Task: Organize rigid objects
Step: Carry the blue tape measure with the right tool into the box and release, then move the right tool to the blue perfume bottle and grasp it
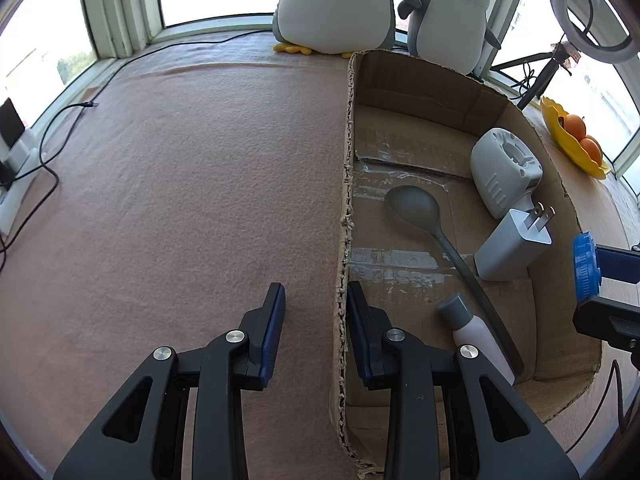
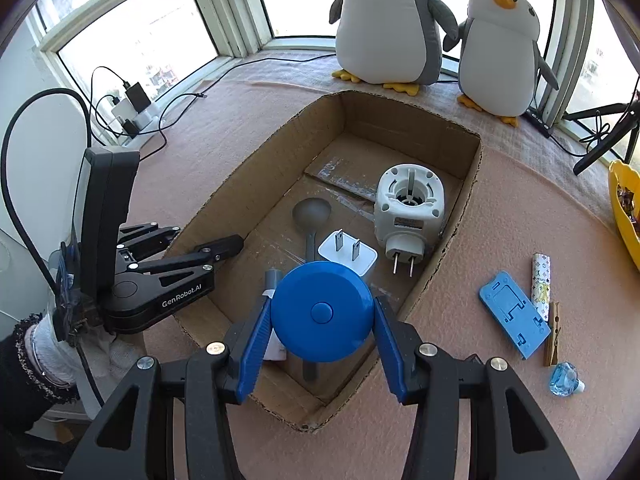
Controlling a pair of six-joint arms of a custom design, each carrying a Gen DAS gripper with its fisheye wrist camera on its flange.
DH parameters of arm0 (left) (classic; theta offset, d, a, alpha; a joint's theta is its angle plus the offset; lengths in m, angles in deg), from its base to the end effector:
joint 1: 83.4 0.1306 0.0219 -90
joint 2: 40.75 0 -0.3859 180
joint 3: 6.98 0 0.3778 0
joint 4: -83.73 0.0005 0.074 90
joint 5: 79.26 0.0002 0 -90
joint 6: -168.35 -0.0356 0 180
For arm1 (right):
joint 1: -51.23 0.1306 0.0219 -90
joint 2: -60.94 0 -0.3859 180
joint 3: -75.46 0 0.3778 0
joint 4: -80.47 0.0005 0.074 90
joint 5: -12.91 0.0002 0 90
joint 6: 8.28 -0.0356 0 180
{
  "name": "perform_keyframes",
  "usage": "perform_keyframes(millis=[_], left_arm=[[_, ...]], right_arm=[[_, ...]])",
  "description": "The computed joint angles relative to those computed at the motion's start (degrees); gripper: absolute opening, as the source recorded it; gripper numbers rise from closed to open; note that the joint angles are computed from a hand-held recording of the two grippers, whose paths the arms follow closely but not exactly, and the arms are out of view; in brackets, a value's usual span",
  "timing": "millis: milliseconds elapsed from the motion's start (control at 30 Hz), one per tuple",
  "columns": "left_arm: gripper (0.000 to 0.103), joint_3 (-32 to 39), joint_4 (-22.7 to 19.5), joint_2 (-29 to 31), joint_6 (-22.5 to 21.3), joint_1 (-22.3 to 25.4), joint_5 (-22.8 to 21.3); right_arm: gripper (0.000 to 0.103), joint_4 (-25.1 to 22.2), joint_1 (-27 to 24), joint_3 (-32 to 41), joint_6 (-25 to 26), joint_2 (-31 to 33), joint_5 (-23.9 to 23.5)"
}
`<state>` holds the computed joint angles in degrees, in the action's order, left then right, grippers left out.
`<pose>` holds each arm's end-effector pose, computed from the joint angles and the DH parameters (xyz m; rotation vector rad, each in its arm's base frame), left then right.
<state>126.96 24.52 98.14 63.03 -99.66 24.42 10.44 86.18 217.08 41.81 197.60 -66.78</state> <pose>0.7043 -0.2147 0.2539 0.7987 2.5541 -0.3259 0.5980 0.4095 0.3292 0.1696 2.6791 0.1683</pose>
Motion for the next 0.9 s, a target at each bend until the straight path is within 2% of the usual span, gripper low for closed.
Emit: perform_keyframes(millis=[200,267,500,733,900], left_arm=[[0.03,-0.01,0.03,-0.01,-0.02,0.0,-0.02],[0.03,-0.11,0.08,-0.05,-0.03,-0.01,-0.04],[0.03,-0.81,0.52,-0.44,-0.09,-0.02,-0.04],[0.03,-0.66,0.39,-0.36,-0.18,0.01,-0.06],[0.03,-0.47,0.27,-0.24,-0.19,0.01,-0.06]], right_arm=[[0.048,-0.49,0.23,0.26,0.05,0.23,0.31],[0.055,-0.13,0.2,-0.23,-0.13,-0.08,0.13],[0.055,2.78,0.48,-4.4,-1.22,-3.14,1.54],[0.055,8.57,0.05,-16.65,-5.37,-11.35,4.43],[0.055,10.23,-0.73,-25.46,-8.42,-17.34,7.25]])
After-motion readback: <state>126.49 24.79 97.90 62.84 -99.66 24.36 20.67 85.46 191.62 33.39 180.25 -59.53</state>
